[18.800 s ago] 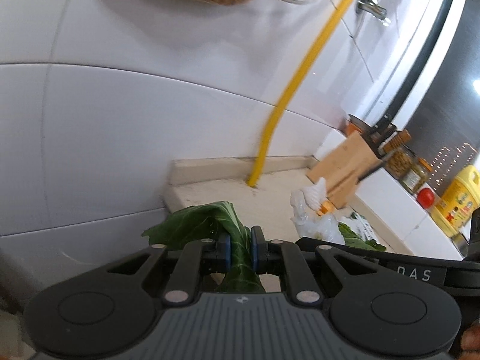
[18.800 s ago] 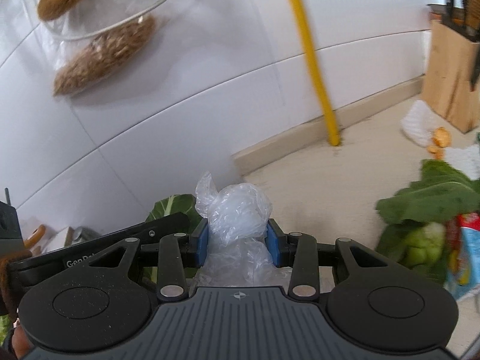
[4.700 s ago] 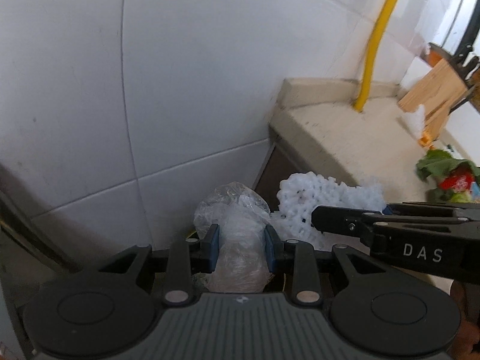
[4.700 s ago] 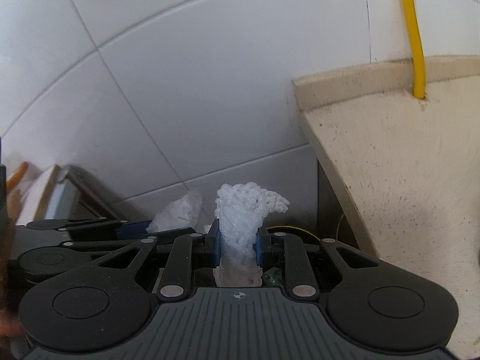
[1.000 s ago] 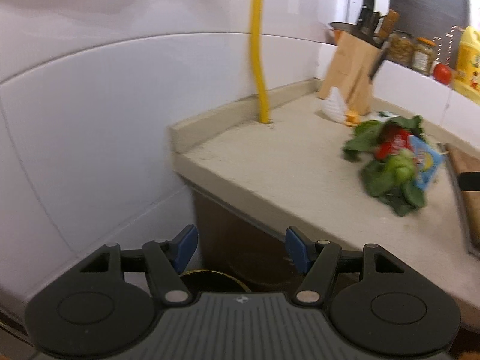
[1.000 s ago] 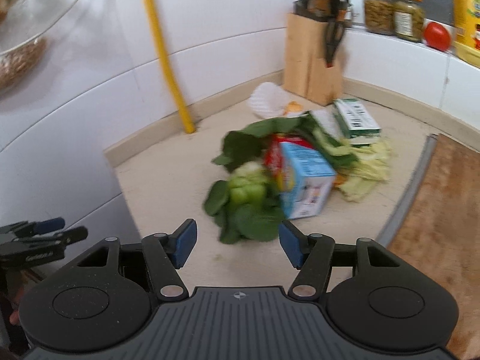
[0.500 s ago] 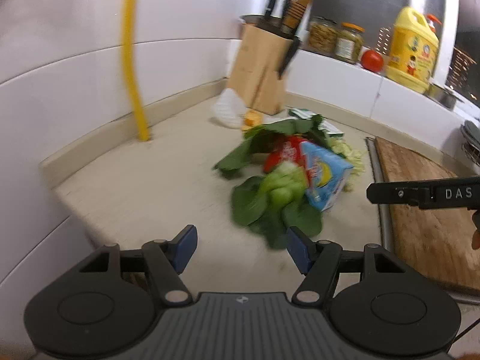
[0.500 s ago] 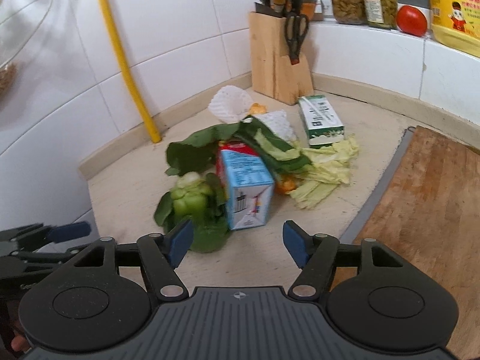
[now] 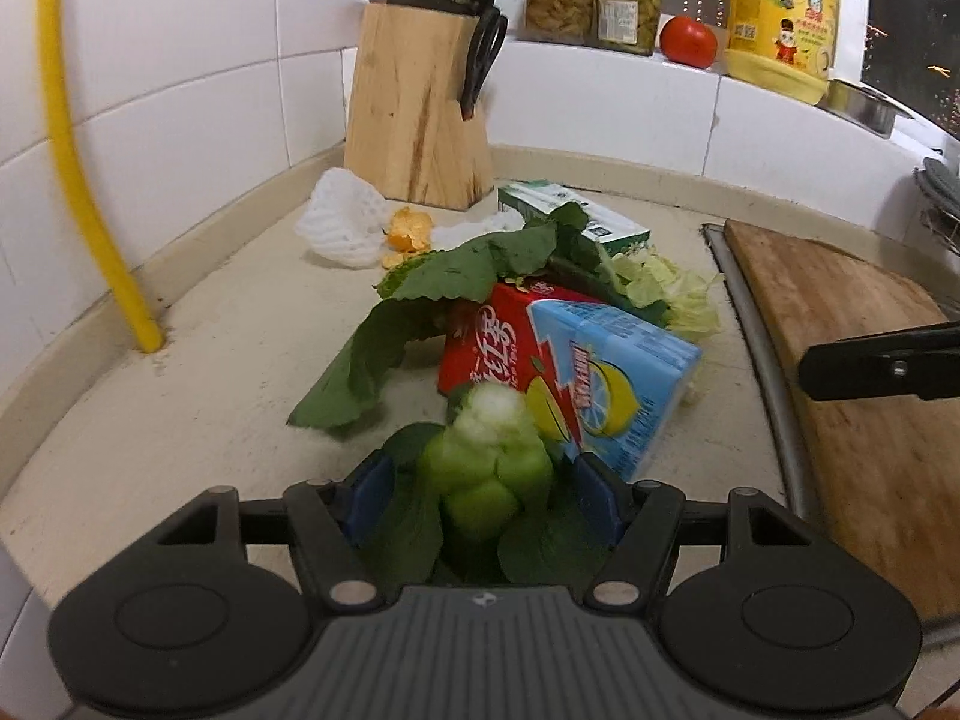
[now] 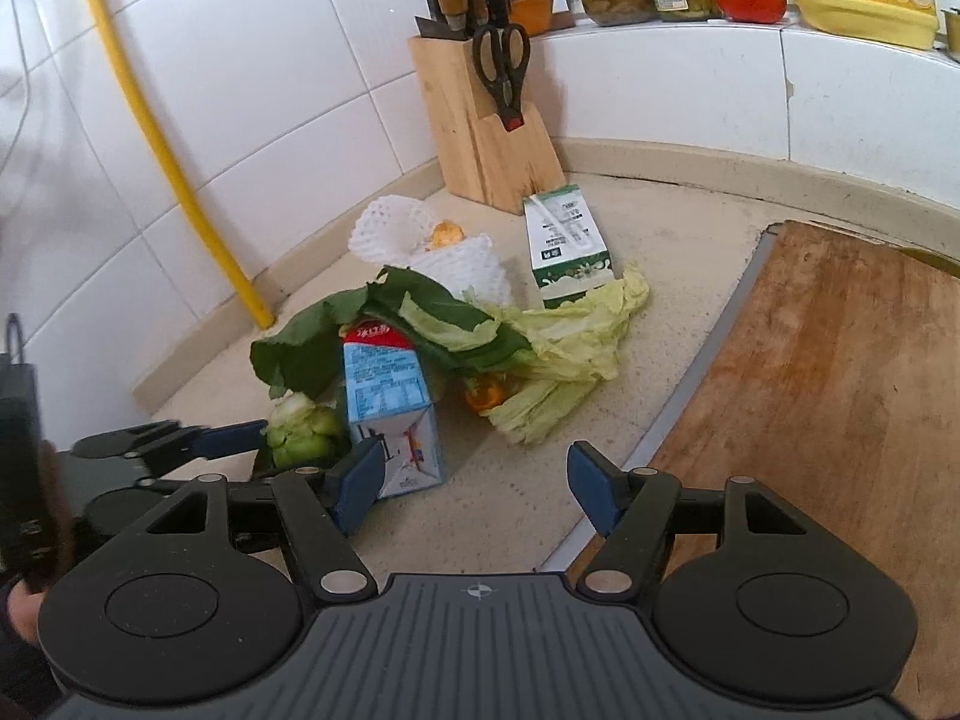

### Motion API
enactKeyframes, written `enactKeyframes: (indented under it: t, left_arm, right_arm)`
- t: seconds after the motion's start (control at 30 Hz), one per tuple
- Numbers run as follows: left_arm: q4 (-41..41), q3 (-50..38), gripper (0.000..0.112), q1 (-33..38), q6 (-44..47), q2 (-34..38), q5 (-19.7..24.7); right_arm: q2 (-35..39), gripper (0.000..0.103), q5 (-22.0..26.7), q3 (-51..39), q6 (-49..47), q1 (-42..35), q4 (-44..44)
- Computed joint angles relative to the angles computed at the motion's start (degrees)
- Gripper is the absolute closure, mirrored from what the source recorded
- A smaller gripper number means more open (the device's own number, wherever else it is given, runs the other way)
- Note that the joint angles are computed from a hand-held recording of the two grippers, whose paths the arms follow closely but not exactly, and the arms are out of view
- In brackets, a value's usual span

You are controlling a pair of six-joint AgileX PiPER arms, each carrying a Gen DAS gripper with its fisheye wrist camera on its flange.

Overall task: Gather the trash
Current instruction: 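Grasp the bok choy with the left tool while right grasps the red-and-blue juice carton, then carry the bok choy and juice carton down toward the black trash bin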

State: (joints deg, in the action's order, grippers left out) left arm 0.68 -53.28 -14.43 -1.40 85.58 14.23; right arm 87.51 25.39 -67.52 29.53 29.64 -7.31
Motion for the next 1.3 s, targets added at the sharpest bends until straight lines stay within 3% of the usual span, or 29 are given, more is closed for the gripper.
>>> enactKeyframes:
  t: [0.17, 0.23, 0.3, 0.43, 0.6, 0.7, 0.77, 0.8, 0.87, 1.13, 1.3]
  left_arm:
    - [-8.27, -3.48, 0.053, 1.54, 7.31, 4.76, 0.63]
    - [-10.22, -4.28, 0.059, 1.81, 8.52, 5.54, 2.19]
    - [-9.02, -3.17, 0.067, 1.58, 6.95, 4.55, 1.84]
    - [-11.83, -0.83, 0.069, 2.2, 7.25, 1.18, 3.3]
    - [-23.45, 1.52, 0.069, 4.51, 16.6, -2.05, 4.61]
    - [-19.6, 1.7, 0.069, 4.01, 12.72, -2.15, 3.94]
    - [-18.77, 1.46, 0.069, 4.14, 11.64, -1.66, 4.01]
    - [-19.18, 1.49, 0.069, 4.2, 11.67, -1.56, 3.97]
    - [-19.19, 1.79, 0.069, 4.02, 11.43, -1.81, 3.74]
    - [-27.34, 4.73, 0.069, 4.19, 19.17, -5.39, 5.76]
    - [-22.74, 4.68, 0.069, 1.89, 16.93, -5.11, 5.09]
  right_arm:
    - [3.48, 0.029, 0.08, -3.46, -10.77, -2.24, 9.13]
    - [5.44, 0.029, 0.74, -5.52, -14.27, -2.72, 12.06]
    - [7.33, 0.029, 1.44, -7.62, -17.57, -3.05, 14.9]
    - [10.12, 0.029, 2.26, -10.85, -21.6, -2.89, 18.22]
    - [13.3, 0.029, 3.9, -14.34, -24.16, -2.46, 20.59]
    - [15.85, 0.029, 5.09, -17.09, -24.47, -1.91, 20.19]
    - [17.68, 0.034, 5.72, -19.25, -24.67, -1.37, 19.9]
    - [18.73, 0.05, 6.48, -20.61, -25.7, -1.19, 20.35]
    - [20.38, 0.053, 8.21, -22.68, -26.53, -1.25, 21.59]
    - [11.58, 0.054, 14.5, -16.47, -26.58, -2.04, 23.44]
    - [7.97, 0.052, 16.47, -14.01, -26.32, -1.67, 21.52]
